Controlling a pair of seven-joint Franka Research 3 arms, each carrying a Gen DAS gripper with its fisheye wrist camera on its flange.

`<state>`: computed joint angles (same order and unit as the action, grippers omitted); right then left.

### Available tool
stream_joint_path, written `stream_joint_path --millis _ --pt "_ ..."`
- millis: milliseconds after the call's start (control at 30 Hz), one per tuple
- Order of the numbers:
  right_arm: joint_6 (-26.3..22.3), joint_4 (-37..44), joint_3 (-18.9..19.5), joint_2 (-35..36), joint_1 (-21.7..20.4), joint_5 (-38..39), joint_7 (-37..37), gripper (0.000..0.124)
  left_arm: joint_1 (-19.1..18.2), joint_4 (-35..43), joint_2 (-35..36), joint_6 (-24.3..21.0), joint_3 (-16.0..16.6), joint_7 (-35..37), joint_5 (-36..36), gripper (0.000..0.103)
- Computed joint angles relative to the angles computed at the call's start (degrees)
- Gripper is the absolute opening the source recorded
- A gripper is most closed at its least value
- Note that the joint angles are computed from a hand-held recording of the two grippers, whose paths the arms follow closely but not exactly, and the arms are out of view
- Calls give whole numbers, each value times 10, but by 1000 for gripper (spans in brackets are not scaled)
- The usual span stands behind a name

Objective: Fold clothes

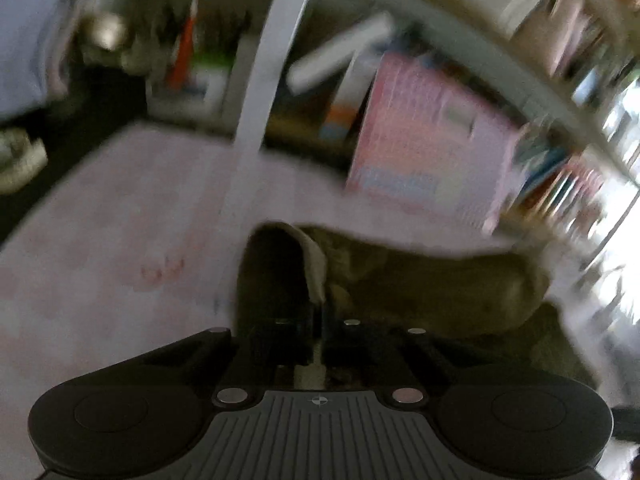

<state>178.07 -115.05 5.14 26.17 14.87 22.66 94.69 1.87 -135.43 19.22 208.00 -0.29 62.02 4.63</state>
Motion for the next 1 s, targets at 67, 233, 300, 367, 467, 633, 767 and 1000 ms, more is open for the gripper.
stream_joint_path --millis 67,233,300,367,467,633,767,1000 --pt "6 -3 -6 -1 4 1 6 51 2 -17 -12 18 4 -14 -25 1" --pt "17 -8 -8 -1 1 4 12 51 -52 1 15 -71 59 11 -127 3" --pt "19 -8 -11 -1 1 2 13 51 -69 -11 17 -45 68 7 -148 9" --pt "19 -7 -16 0 2 -1 14 51 -87 -14 14 -52 80 23 -170 11" --pt "19 -5 -26 2 8 -7 17 51 -125 -18 6 -59 108 54 -217 19" --pt "22 11 -56 14 22 -29 17 51 -146 -60 -28 7 100 81 -270 18" --pt "8 38 -74 34 26 -48 15 51 -97 -91 -49 27 37 63 -205 18" --pt "-9 73 -55 59 -3 -67 -23 51 -180 -90 -50 -18 34 173 -368 18"
